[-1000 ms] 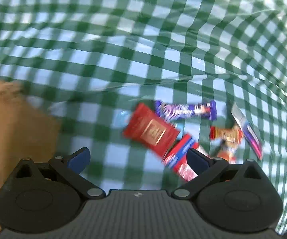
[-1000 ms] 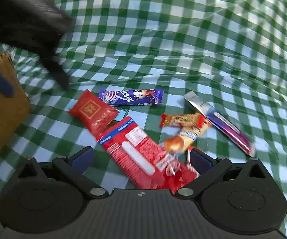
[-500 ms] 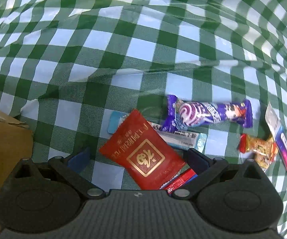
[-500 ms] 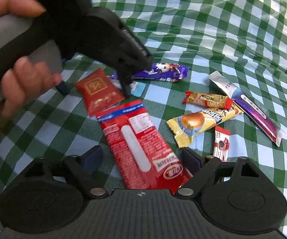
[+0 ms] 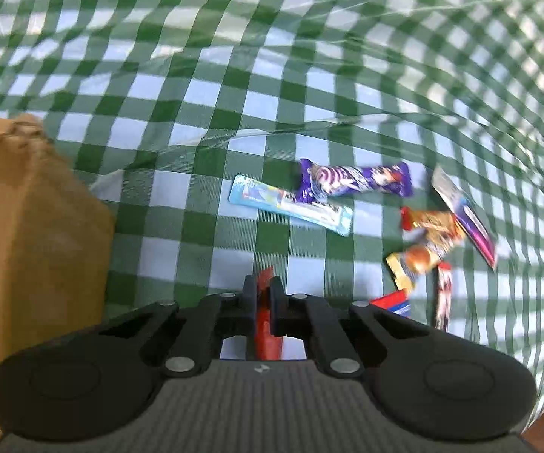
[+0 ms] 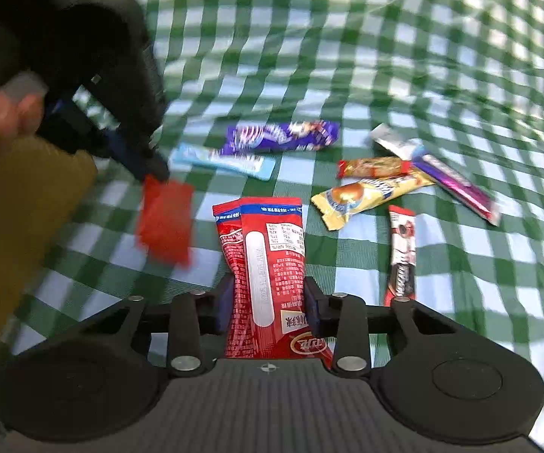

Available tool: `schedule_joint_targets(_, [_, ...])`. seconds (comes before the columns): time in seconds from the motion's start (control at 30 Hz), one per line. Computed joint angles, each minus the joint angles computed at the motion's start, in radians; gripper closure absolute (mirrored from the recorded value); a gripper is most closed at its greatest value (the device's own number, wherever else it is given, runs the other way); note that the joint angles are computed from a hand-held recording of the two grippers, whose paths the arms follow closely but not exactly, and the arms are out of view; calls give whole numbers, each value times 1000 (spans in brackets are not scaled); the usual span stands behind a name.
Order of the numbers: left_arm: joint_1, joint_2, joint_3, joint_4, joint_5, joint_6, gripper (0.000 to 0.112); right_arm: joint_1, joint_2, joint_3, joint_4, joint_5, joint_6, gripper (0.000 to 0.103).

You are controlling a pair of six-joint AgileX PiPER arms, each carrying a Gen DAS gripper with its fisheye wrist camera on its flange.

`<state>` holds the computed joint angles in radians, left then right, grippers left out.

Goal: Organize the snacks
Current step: 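Grasp the red candy packet with the left tool while the right tool grasps the red-white wafer stick, then carry both red snacks over the box and open both tools to drop them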

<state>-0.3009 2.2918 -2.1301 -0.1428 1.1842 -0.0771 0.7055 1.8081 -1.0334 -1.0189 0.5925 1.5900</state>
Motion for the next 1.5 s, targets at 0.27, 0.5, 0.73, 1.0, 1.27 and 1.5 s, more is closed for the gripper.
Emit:
schedule_joint_targets(0.27, [26,-87,156,30,-51,35,106,81,-80,27,173,160,99,64])
schedule_joint_targets(0.5, [31,-1,110,14,15,82,37,45,-62,48,228,106,98,64])
schedule_joint_targets(0.73, [7,0,191,54,-41,55,25,29,-43,78,194,52,155,58])
schedule_joint_targets(1.0, [-34,-131,345,150,-165,80,70,46,-25,45,202,94,128,62])
schedule_joint_targets(1.27, [94,-561,709,-67,-220,412,70,217,-136,-18,190,323,232,63])
schedule_joint_targets(1.5, [390,-879,848,-238,-49,709,70,479,-176,-174,202,592,326,64])
